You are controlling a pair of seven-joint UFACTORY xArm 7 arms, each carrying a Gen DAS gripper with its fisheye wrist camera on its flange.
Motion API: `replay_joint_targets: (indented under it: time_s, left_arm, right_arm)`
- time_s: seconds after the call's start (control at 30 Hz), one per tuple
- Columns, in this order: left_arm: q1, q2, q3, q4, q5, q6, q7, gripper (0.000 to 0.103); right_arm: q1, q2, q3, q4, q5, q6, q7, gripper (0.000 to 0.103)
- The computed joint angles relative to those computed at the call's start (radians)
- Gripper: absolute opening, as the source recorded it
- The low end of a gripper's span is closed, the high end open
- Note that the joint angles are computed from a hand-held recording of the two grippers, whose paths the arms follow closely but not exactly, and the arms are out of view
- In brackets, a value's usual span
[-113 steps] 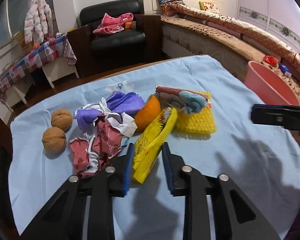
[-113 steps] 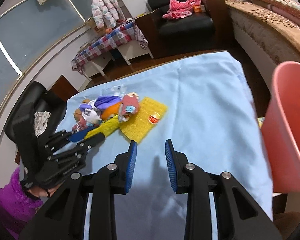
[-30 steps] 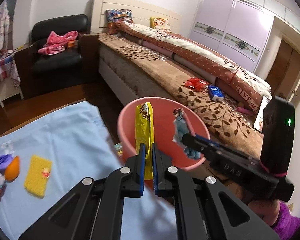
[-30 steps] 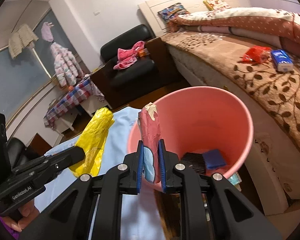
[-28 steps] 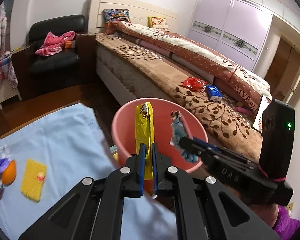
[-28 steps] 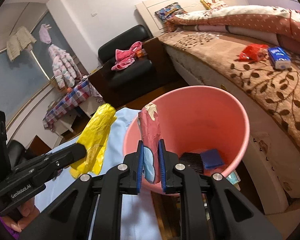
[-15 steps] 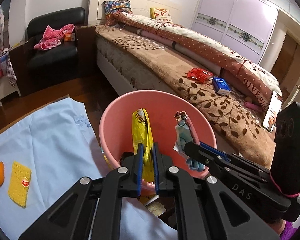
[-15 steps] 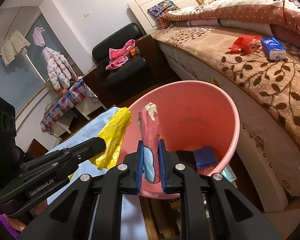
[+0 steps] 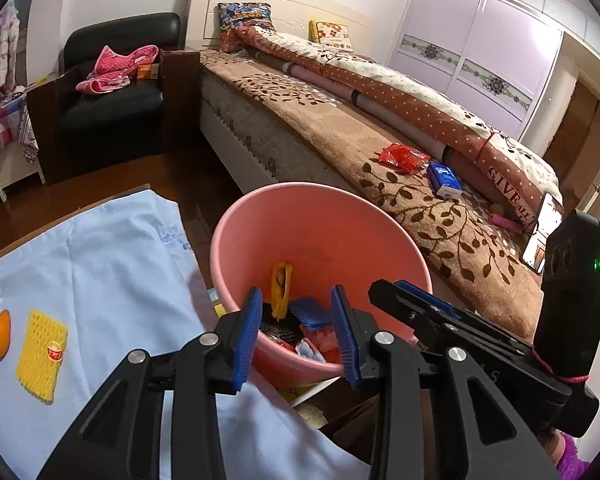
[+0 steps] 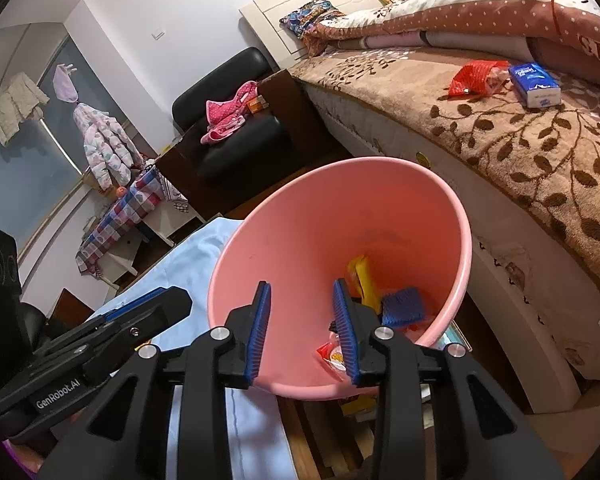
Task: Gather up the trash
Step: 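Open both tools to drop the bag and packet into the bucket, then move both open tools back over the table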
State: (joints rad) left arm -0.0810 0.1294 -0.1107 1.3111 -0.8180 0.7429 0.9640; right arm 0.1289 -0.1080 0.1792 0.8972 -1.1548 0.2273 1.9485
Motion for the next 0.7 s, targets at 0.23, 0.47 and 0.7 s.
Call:
replay_joint_targets:
  time_s: [0.23, 0.47, 0.7]
  left_arm:
    - [0.012, -0.038, 0.017, -0.039, -0.018, -0.009, 0.006, 0.044]
    - [0.024, -0.088, 0.045, -0.086, -0.047, -0.02, 0.052, 0.045]
    - [0.035, -0.138, 0.08, -0.139, -0.076, -0.021, 0.101, 0.045]
  right_arm:
    - [0.025, 0.004, 0.014, 0.026, 0.027, 0.027, -0.049, 0.033]
    - [0.053, 0.008, 0.024, 0.055, 0.047, 0.052, -0.086, 0.033]
    - [0.092, 0.024, 0.035, 0.095, 0.055, 0.078, -0.121, 0.033]
